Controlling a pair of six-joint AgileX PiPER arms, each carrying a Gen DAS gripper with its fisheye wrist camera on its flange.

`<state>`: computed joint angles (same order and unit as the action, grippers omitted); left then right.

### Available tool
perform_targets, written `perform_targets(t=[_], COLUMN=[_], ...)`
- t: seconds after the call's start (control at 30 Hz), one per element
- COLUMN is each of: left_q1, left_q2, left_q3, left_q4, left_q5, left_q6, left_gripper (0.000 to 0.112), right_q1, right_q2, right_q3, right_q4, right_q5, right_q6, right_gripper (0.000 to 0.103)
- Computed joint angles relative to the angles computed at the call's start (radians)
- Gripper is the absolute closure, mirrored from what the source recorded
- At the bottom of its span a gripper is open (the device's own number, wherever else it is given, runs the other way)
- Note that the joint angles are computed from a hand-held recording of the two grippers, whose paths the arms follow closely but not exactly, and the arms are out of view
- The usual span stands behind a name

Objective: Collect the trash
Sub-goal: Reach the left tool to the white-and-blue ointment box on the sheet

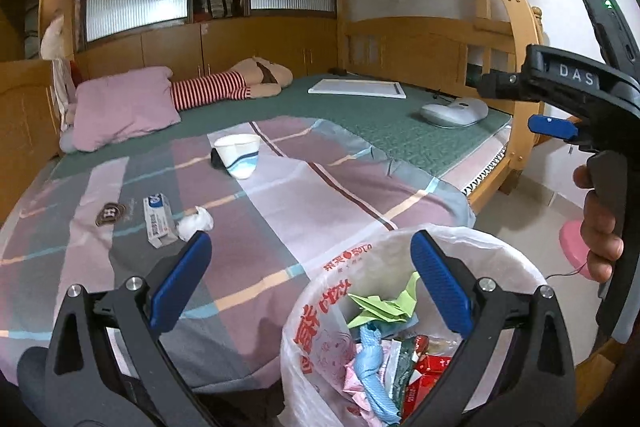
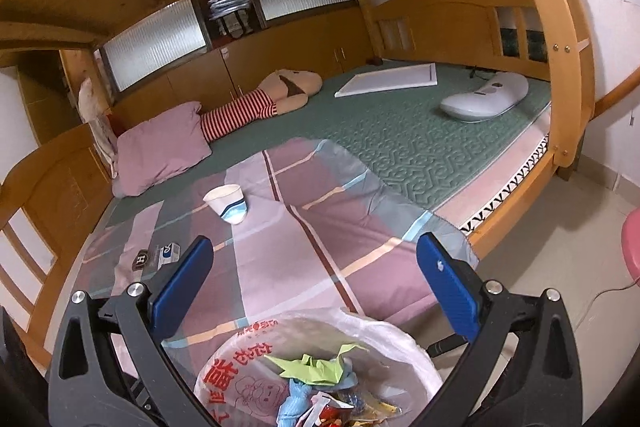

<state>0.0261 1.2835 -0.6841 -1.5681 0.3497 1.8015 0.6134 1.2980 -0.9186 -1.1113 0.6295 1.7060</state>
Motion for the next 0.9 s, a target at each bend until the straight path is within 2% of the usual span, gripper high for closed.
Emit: perform_targets(t=[0.2,0.33,0.5,0.77,0.9], left_q1=[-0.007,0.017,0.011,0.036,0.047], left_q2=[0.007,0.01,0.007,0.019,0.032], left_q3=[-0.008,-0.009,0.001,-0.011,-0.022], left_q4=[0.034,0.034,0.002,0.046,0.047], left_q5=[-0.034,-0.016,-0.033,-0.026,-0.054], left_q6=[-0.048,-0.054,-0.018,-0.084,-0.103], left_gripper=[0.014,0.016,0.016,0.016,0.016], right_q1=[0.003,-0.002,0.001,-0.001,-0.003], right_q2=[0.006,0.014,0.029,0.045,0.054], right_q3=[0.003,-0.001,-0.009,-0.018,-0.021], right_q4=[-0.005,0.021,0.043,0.072,0.085], right_q5=[0.0,-0.022,-0.029,-0.042,-0.046], right_q6=[0.014,-0.01,-0.036,-0.069,-0.084], right_gripper=[0.004,0.004,0.004,0.004,0.004])
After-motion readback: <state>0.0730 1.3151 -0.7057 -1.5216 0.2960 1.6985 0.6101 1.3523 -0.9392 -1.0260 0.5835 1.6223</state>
